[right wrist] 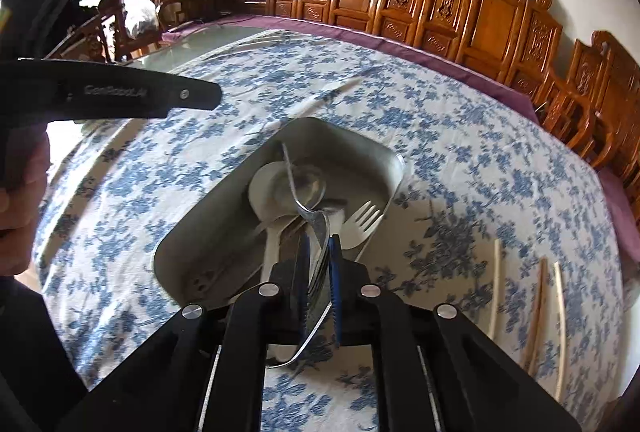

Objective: Organize utensils
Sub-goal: 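Release the steel spoon into the tray with the left tool while the right tool drops the fork in, then move both tools back to the wooden chopsticks on the cloth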

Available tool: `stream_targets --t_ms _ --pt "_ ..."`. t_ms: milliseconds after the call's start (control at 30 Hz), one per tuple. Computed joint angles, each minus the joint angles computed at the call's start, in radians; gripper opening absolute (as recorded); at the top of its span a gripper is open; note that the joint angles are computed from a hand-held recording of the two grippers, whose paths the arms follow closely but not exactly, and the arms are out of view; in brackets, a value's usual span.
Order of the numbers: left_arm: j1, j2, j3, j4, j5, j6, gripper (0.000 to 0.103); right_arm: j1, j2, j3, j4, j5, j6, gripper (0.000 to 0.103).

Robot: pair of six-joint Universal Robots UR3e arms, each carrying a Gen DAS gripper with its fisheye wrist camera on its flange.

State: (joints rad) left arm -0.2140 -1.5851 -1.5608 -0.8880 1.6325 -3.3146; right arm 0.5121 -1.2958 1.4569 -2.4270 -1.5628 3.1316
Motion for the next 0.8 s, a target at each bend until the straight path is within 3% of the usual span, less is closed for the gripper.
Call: stream_targets --t_ms 467,733,800 --pt "-0.004 -0.004 0.001 0.000 0.003 0.002 0.029 -0.039 0.006 0.065 0.006 0.152 0.016 0.021" --pt "-0.019 -0.014 0.001 0.009 0.011 -0.001 0.029 -0.048 -0.022 0.092 -0.002 0.174 0.002 0.023" --pt "-0.024 -0.019 0.005 0.010 0.013 -0.003 0.029 -0.054 -0.036 0.102 -0.005 0.178 -0.003 0.028"
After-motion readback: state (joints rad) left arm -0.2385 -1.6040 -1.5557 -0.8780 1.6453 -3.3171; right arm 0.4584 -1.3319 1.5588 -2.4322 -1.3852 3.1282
